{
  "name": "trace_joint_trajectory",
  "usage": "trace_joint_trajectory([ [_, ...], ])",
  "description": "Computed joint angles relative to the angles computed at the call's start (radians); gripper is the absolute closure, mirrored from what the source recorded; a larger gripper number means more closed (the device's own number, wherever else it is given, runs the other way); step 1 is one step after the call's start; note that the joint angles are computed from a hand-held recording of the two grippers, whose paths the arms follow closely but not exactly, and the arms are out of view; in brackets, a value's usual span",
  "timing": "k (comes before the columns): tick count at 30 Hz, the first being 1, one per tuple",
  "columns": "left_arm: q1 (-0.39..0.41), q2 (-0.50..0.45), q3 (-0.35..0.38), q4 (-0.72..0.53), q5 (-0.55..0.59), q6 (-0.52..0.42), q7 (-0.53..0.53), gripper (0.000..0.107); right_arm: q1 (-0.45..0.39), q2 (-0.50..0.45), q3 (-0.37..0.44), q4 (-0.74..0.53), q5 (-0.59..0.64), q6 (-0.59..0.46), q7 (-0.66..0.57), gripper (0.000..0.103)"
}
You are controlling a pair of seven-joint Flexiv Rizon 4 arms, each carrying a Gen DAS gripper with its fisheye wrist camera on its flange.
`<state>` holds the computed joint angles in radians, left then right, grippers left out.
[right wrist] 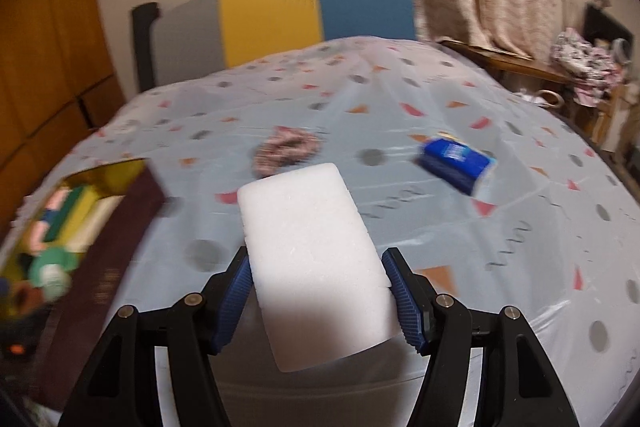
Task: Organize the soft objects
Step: 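Carry the hair piece and foam block toward the gold tray with both tools, then lower the hair piece and foam block into the tray and open both tools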
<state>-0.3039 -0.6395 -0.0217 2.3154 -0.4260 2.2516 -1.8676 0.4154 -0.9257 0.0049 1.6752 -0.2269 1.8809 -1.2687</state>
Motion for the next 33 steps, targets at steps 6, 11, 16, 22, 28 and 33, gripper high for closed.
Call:
trace_joint_trajectory([
  [6,-0.006,0.026,0.016,0.043,-0.033,0.016,-0.020,0.060,-0.090,0.036,0.195,0.041,-0.138,0.020,-0.041,0.037],
  [11,-0.018,0.052,0.036,0.084,-0.084,0.040,-0.027,0.060,-0.114,0.049,0.288,0.076,-0.243,0.036,-0.061,0.037],
  [16,-0.044,0.087,0.059,0.128,-0.176,0.078,-0.012,0.060,-0.177,0.035,0.420,0.085,-0.372,-0.031,-0.073,0.037],
  [22,-0.036,0.114,0.048,0.174,-0.246,0.132,-0.024,0.060,-0.085,0.053,0.371,0.077,-0.353,-0.055,-0.107,0.036],
  [28,0.003,0.106,0.023,0.165,-0.178,0.109,-0.052,0.060,-0.079,-0.017,0.442,-0.121,-0.241,-0.327,-0.037,0.036],
  [33,-0.009,0.102,0.022,0.151,-0.160,0.095,-0.042,0.060,0.018,-0.059,0.361,-0.251,-0.190,-0.424,-0.026,0.035],
])
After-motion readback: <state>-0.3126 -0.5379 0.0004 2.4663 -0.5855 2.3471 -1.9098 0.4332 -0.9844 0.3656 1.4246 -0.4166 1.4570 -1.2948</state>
